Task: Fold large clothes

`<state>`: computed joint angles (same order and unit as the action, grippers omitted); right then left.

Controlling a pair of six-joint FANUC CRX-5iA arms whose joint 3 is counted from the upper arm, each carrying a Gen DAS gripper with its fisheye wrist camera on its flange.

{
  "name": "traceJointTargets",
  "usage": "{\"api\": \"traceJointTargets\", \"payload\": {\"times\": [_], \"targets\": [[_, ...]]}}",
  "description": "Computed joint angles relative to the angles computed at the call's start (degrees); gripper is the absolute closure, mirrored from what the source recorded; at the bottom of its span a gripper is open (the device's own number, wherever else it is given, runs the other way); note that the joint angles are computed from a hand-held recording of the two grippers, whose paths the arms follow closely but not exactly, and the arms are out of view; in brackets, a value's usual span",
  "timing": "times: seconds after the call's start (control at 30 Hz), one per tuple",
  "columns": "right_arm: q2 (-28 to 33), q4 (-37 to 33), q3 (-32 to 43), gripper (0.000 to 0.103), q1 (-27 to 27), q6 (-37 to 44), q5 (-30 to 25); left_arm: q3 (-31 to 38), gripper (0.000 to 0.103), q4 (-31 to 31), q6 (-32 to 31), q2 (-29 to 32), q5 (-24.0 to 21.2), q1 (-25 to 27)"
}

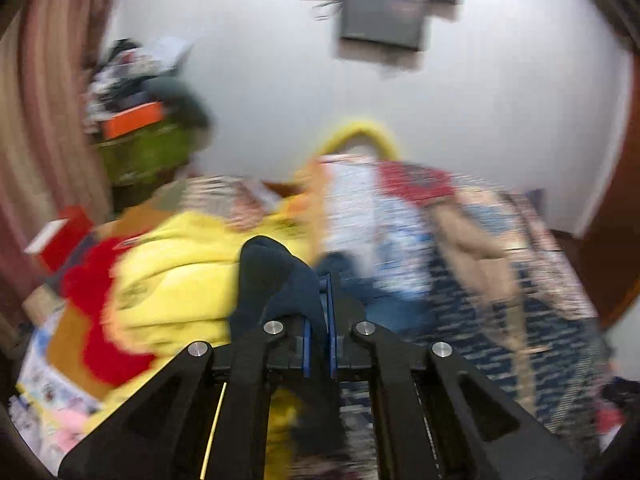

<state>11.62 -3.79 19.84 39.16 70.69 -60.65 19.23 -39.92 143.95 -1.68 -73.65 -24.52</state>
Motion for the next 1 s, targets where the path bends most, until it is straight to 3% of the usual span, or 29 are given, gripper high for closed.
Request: {"api": "traceJointTargets", "payload": {"times": [0.13,0.3,0.5,0.63,0.7,0.77,0.87,1.0], "targets": [[-0.87,-1.43,0.31,0.0,-1.57,1.18,0.84,7.05,0.098,6.27,-4.4,7.91,5.59,-1.52],[-2.06,-1.33,-1.12,0.0,-2.99,1.85,1.95,15.42,0.098,14.27,-11.48,19.39,6.81,-3.82],[-3.14,-1.27,-2.99,0.0,-4.8,2.64,0.65,22.56,0.098,27.15,-19.91,31.99,2.39,-4.74],[-4.32,-0.03,-4.83,0.0,-5.01,4.34,-0.16,27.33,0.095,25.78,-23.57,36.47,-4.45,-7.47],[-4.7,1.41,-5.64,0.0,-4.59,5.02,-0.37,27.04,0.079,25.32,-24.61,36.25,-5.57,-8.55],[-4.75,2.89,-6.09,0.0,-4.0,5.59,-0.7,22.56,0.051,29.02,-25.71,33.78,-2.21,-8.09],[-4.83,4.72,-6.46,0.0,-2.71,6.28,-1.07,16.47,0.045,31.12,-26.75,29.3,1.54,-8.24],[-5.07,6.94,-6.81,0.0,-0.12,7.09,-0.45,9.41,0.034,28.78,-24.86,22.37,3.85,-8.33]]}}
